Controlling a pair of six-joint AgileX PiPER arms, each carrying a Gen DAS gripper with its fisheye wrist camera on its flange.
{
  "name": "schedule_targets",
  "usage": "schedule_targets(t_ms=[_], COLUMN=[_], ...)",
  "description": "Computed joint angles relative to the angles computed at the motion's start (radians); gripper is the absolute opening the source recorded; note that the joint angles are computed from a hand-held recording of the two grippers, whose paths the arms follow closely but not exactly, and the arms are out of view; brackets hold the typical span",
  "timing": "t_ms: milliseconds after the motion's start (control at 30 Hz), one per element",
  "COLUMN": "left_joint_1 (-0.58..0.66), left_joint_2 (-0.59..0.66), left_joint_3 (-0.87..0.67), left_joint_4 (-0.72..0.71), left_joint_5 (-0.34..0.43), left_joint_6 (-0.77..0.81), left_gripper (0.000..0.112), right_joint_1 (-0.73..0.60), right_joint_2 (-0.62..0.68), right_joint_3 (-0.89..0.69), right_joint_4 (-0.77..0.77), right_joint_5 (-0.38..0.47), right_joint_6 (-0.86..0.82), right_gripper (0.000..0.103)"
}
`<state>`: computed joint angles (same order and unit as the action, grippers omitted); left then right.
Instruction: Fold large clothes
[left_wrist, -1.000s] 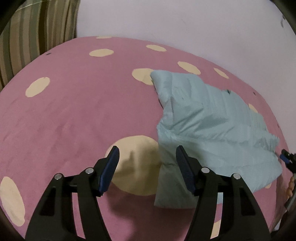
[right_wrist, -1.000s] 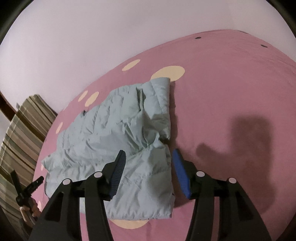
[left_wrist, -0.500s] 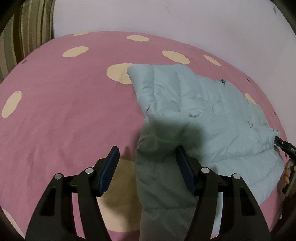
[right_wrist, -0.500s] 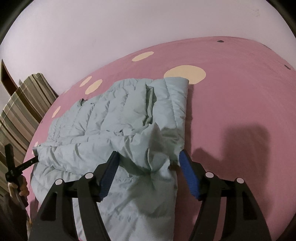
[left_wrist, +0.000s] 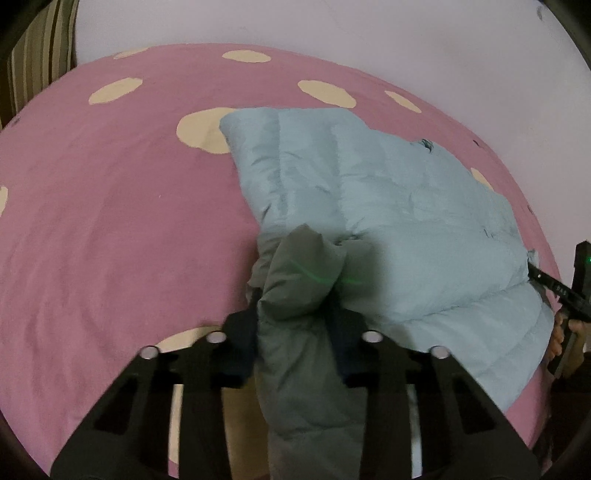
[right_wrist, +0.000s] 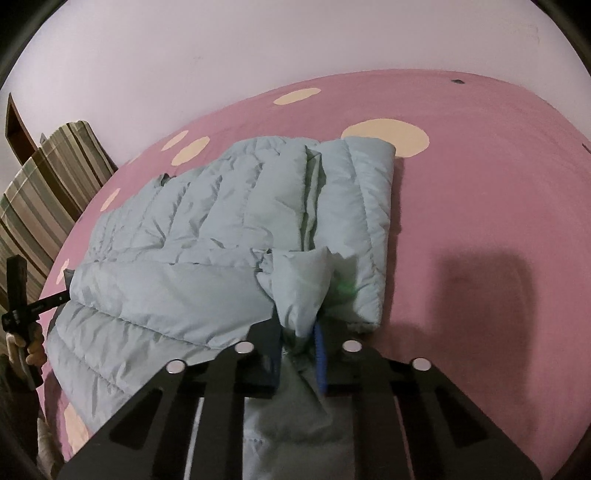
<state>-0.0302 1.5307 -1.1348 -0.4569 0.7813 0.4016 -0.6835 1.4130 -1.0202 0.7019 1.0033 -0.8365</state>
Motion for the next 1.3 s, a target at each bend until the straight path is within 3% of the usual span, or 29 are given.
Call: schedule_targets(t_ms=[133, 200, 433, 600, 1000, 1300], left_joint_1=[-0.046, -0.062, -0.083, -0.124, -0.199, -0.268], left_joint_2=[-0.028, -0.049, -0.16, -0.132, 0.369, 0.786], left_joint_3=[0.002, 0.005, 0.001, -0.11, -0.776, -1.288], left_joint_4=[0.087, 0.121, 0.19, 0.285, 0.546, 0.746], left_joint_5=[-0.012, -0.018, -0.029, -0.023, 0.162, 0.386], left_joint_6=[-0.064, -0.097, -0.179, -0.289, -0.581, -0.659], left_gripper=[0.009, 0.006, 0.004, 0.004, 0.004, 0.004], right_joint_1=[-0.011, -0.025, -0.097, -0.056, 0.184, 0.279], right_joint_2=[-0.046, -0.074, -0.135, -0.106, 0.221, 0.506], right_joint_3=[0.023, 0.027, -0.011, -0.102, -0.466, -0.717], right_joint_4=[0.011, 0.019, 0.078, 0.09, -0.074, -0.248], right_joint_5=[-0.001, 0.011, 0.083, 0.057, -0.142, -0.129], right_joint_6=[0.0, -0.005, -0.026, 0.026, 0.346, 0.549], right_gripper=[0.007, 0.007, 0.006, 0.006, 0.005, 0.005])
